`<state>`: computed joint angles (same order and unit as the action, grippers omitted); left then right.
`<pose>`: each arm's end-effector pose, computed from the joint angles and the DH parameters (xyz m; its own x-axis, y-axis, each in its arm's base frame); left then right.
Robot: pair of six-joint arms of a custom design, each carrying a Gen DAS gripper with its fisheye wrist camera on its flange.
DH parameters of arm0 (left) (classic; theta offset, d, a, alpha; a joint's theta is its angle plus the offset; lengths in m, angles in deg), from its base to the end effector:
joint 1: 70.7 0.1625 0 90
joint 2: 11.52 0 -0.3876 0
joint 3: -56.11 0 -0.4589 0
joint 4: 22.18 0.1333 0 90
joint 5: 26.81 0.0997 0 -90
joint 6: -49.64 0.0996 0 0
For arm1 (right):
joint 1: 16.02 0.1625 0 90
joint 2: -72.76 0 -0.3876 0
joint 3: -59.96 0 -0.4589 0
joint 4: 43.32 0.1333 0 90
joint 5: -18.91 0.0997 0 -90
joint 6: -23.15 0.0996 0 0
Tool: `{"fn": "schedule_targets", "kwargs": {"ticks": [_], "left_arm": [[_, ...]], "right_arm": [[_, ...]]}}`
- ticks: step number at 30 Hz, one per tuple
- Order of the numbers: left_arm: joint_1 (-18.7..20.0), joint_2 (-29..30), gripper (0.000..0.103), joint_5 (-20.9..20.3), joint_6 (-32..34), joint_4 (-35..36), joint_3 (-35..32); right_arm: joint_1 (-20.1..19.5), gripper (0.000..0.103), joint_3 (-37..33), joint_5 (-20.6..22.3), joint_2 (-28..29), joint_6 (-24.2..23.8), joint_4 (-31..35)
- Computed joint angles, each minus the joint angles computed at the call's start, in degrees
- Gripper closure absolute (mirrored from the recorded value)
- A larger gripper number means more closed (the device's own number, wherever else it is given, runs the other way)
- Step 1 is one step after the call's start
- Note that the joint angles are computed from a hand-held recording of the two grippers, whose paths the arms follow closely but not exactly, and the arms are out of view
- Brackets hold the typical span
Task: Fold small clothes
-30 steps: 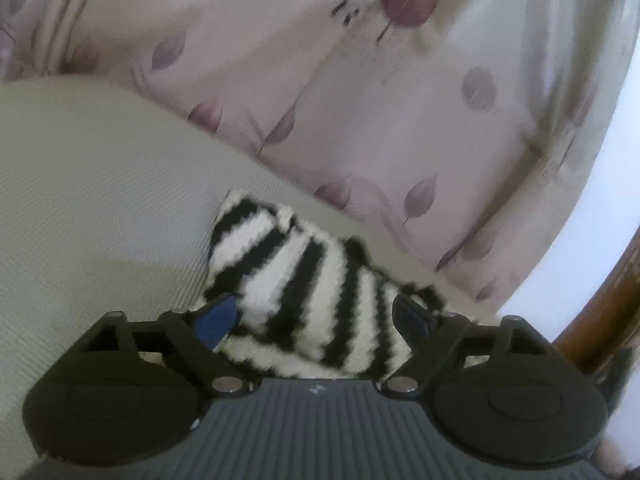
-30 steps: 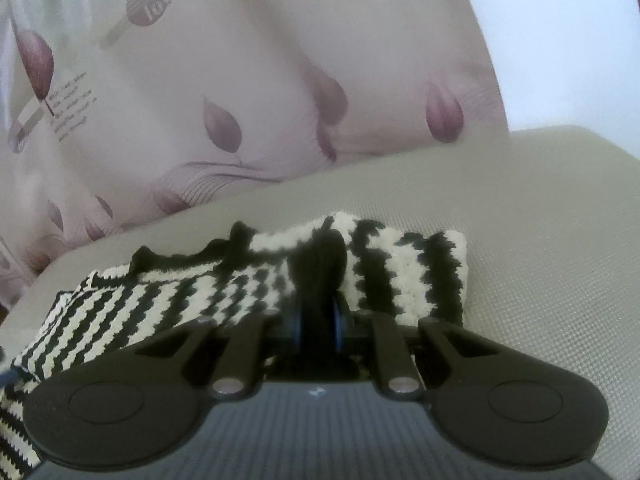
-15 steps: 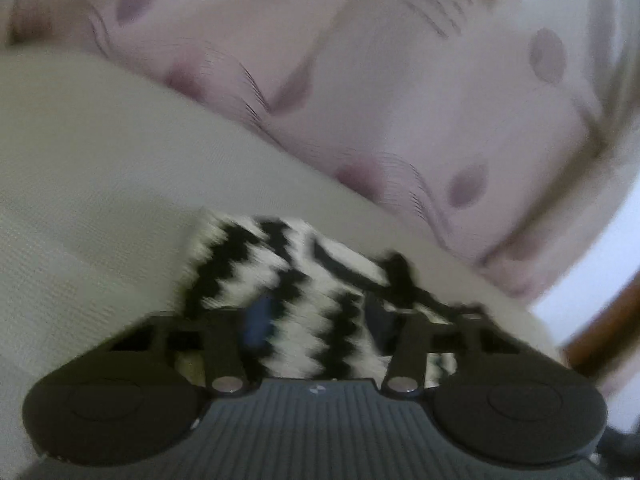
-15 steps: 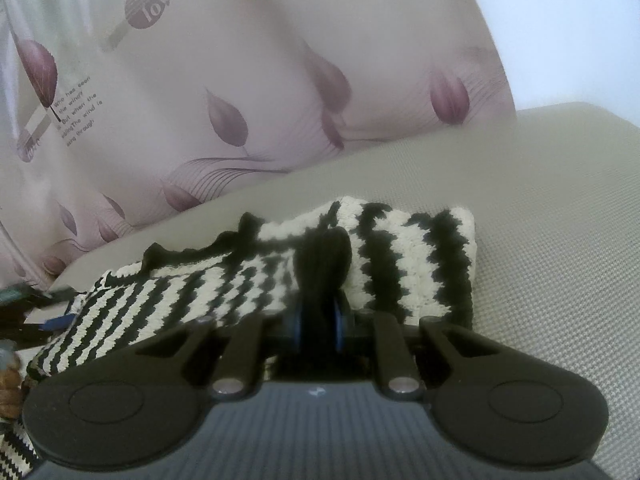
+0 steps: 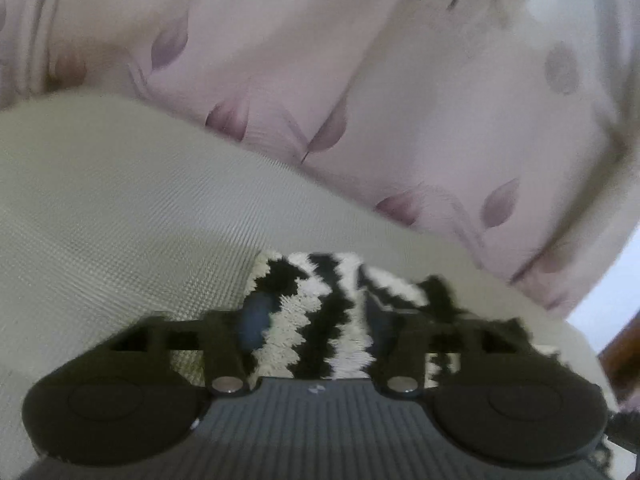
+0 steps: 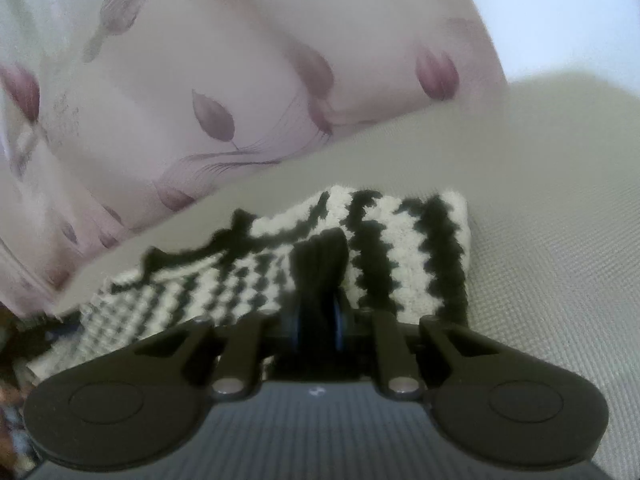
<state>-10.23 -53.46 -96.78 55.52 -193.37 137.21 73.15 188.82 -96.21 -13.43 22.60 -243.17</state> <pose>-0.2392 -0.7619 0.1290 -0.8881 0.3284 -0.3217 0.4595 0.6159 -0.6399 0.0840 -0.4862 0.2951 -0.8997 0.4006 0.1735 -0.0030 0.3917 -0.9201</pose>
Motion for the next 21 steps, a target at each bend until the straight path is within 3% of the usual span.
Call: {"fn": "schedule_targets", "kwargs": {"ticks": [2,4,7,10,15,18,21], "left_arm": [[-0.68,-4.02,0.005,-1.1,2.07,-2.45,4.77],[-1.51,-8.65,0.002,-1.87,6.0,-3.02,10.12],[-2.25,-15.72,0.002,-1.69,9.56,-0.11,17.66],[-1.53,-22.98,0.001,-3.23,8.22,1.73,25.11],[-0.36,-31.21,0.002,-4.13,2.43,8.66,31.44],[-0.09,-34.01,0.003,-3.94,-0.37,11.53,33.38],[0.94,-36.96,0.009,-7.14,-3.15,14.67,34.93]], "right_arm": [[1.36,0.077,3.93,0.63,-3.14,0.92,-6.24],[2.74,0.06,8.39,0.6,-6.33,-0.76,-10.65],[4.42,0.037,16.81,1.16,-13.56,-0.62,-10.98],[7.74,0.036,24.84,-2.58,-17.81,-0.01,-14.4],[18.59,0.036,30.5,-17.82,-14.2,0.18,-22.32],[23.39,0.036,31.67,-22.36,-13.01,1.96,-23.31],[25.08,0.036,32.55,-22.25,-13.41,3.2,-21.93]]}}
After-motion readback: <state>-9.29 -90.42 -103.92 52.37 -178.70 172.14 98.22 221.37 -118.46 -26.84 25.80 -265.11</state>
